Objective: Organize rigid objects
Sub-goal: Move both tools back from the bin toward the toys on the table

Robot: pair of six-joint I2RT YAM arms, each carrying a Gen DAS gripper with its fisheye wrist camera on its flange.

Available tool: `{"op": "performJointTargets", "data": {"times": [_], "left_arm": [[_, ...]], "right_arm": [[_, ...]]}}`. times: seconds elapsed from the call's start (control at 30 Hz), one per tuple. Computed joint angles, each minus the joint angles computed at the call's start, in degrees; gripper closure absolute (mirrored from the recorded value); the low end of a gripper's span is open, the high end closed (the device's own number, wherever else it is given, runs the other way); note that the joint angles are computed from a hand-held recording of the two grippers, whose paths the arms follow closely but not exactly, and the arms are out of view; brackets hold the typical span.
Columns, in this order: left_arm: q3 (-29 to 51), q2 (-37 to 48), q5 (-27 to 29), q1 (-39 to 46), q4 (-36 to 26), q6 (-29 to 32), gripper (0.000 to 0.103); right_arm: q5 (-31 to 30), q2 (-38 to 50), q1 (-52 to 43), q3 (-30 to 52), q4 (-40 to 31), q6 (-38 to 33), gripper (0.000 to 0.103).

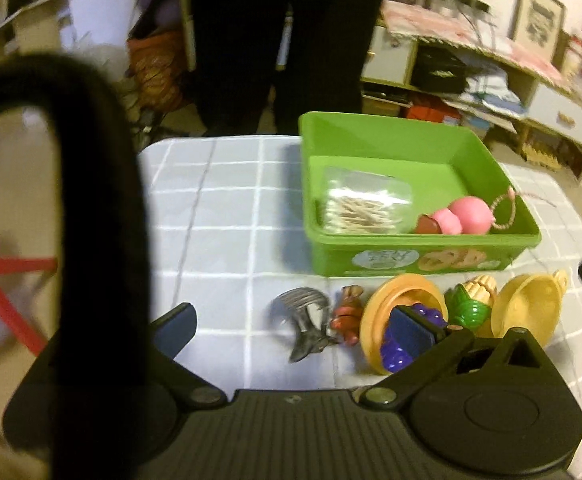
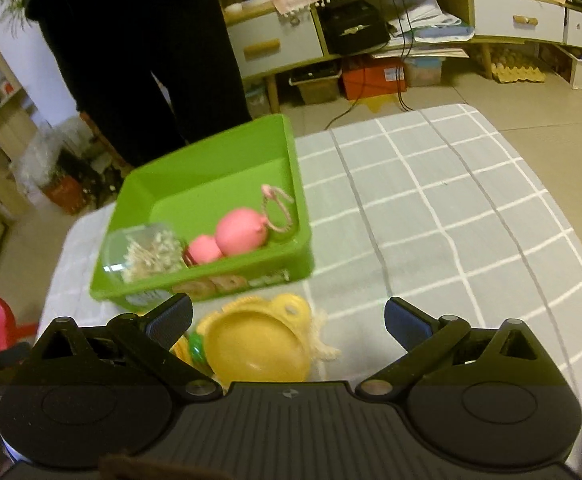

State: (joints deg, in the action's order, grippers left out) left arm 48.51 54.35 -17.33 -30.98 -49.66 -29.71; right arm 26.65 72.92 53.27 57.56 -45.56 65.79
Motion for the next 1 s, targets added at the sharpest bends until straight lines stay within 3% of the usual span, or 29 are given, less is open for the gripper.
{"op": "performJointTargets", "data": {"times": [0.13,0.53,0.7,1.0], "left_arm": [[-1.51,-2.98,2.61,3.60,-0.56,0.90,0.025],[-6.39,-7.11,3.49,5.83,-1.45,7.38,0.025],[-8.01,-7.52,6.45,7.14,-1.26,9.01,0.025],[-9.92,-3.84,6.54,1.03,-0.76,4.48,0.025]], "right_arm": [[0.03,0.31,1.53,0.53,-3.06,2.85,0.002],[1.57,-1.80,5.55,-1.14,-5.70,7.44,0.002],[-1.59,-2.48,4.24,-2.63,-4.62,7.82,0.002],[-4.47,-0.26,3.68,-2.51,-3.17,7.55,0.002]]}}
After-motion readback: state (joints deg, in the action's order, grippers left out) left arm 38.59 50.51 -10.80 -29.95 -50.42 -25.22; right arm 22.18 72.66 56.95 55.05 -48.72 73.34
